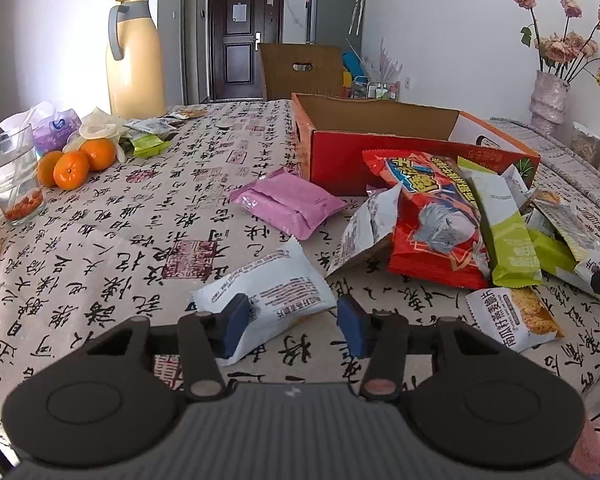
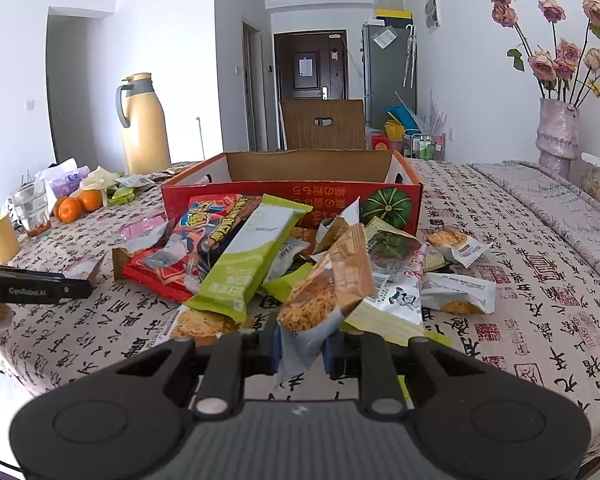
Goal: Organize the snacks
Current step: 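Lift the cracker packet with the right gripper while the left gripper grasps the white biscuit packet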
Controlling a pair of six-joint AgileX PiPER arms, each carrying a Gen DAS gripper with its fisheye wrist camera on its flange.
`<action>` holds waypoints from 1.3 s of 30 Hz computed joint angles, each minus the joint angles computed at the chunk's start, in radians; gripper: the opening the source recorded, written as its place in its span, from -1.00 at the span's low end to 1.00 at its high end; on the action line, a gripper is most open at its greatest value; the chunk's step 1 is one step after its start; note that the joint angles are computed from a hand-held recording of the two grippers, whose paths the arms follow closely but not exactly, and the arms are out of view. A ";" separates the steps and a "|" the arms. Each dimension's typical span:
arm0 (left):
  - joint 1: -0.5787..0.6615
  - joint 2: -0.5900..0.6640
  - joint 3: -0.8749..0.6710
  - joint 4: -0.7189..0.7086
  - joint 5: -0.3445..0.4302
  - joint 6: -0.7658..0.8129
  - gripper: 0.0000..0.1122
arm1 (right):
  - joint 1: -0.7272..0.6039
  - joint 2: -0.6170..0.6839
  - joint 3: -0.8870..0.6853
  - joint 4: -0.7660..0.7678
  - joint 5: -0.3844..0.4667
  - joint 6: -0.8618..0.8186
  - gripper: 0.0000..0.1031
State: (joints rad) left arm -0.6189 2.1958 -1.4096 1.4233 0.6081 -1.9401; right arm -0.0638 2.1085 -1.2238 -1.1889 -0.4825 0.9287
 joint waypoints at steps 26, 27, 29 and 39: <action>0.050 0.135 -0.312 -0.392 0.144 0.347 0.77 | -0.012 0.024 -0.028 -0.042 -0.012 0.053 -0.63; 0.059 0.148 -0.337 -0.425 0.151 0.375 0.76 | -0.012 0.025 -0.029 -0.043 -0.012 0.055 -0.63; 0.073 0.170 -0.376 -0.484 0.165 0.423 0.74 | -0.013 0.029 -0.033 -0.049 -0.012 0.062 -0.63; 0.044 0.130 -0.288 -0.385 0.150 0.326 0.14 | -0.017 0.046 -0.055 -0.090 -0.019 0.106 -0.63</action>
State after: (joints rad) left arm -0.5754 2.3259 -1.6976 1.0384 0.7581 -1.6142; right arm -0.0805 2.1541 -1.2791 -1.2790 -0.5020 1.0349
